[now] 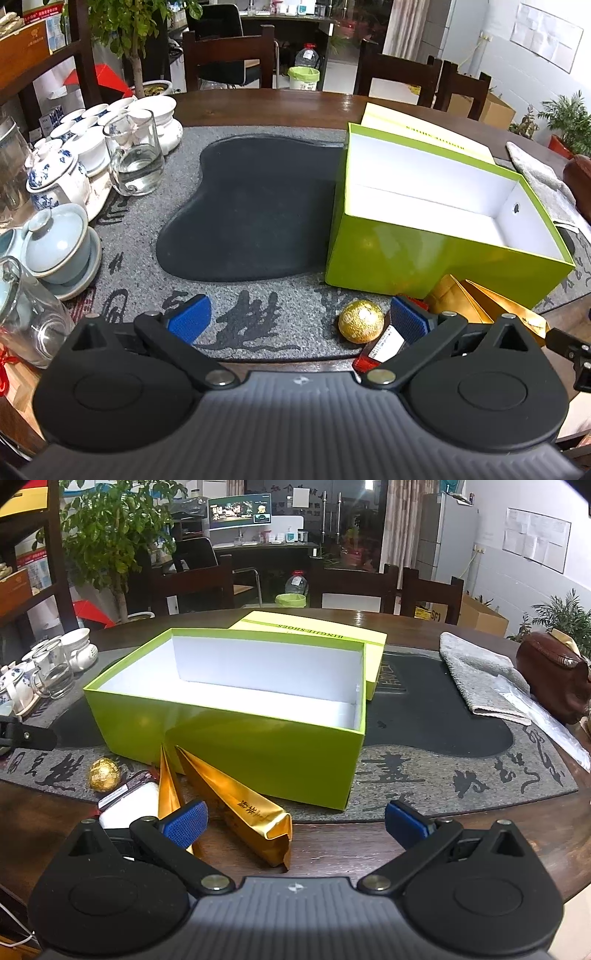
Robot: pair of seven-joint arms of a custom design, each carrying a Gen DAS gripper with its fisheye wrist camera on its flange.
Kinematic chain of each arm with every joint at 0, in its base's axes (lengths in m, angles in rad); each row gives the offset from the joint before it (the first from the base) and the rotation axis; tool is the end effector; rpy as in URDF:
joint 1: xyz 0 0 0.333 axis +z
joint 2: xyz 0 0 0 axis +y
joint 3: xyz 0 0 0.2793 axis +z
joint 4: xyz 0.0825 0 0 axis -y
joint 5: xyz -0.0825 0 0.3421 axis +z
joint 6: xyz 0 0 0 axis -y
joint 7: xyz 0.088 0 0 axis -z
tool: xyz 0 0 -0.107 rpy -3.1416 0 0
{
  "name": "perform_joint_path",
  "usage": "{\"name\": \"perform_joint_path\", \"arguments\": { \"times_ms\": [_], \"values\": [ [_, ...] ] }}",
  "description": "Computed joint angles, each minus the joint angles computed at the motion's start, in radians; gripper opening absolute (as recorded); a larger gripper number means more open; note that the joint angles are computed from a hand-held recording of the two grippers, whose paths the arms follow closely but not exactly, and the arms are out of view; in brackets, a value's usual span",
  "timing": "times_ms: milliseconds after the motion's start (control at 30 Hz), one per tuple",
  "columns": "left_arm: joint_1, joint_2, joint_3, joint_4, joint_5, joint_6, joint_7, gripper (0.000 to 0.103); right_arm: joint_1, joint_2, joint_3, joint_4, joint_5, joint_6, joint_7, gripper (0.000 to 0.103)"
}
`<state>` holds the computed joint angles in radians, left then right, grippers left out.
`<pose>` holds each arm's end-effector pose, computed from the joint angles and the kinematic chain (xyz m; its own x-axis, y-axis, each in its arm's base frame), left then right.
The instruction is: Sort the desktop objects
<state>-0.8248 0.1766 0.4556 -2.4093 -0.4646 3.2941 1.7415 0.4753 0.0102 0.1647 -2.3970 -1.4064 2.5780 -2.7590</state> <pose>0.4899 -0.1429 0.3291 -0.1126 -0.9917 0.0621 -0.7504 0.0439 -0.6595 0.3669 0.2944 0.3128 -0.1365 -0.9901 0.0338 -0.6842 0.0696 -0.7260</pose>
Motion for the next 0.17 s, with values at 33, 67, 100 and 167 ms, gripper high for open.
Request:
{"name": "perform_joint_path", "arguments": {
  "times_ms": [33,67,100,167],
  "values": [
    [-0.03,0.005,0.029,0.0,-0.004,0.004,0.0,0.103,0.001,0.002,0.0,0.002,-0.001,0.002,0.0,0.103],
    [-0.046,0.008,0.044,0.002,-0.011,0.005,0.005,0.103,0.001,0.002,0.001,0.003,-0.001,0.002,0.0,0.103],
    [-0.04,0.007,0.038,0.004,-0.016,0.001,0.01,0.103,0.002,0.003,0.001,0.003,-0.002,0.002,0.0,0.103],
    [-0.04,0.008,0.041,0.009,-0.009,-0.014,0.003,0.103,0.002,0.004,0.0,0.005,-0.002,0.003,0.0,0.103]
  ]
}}
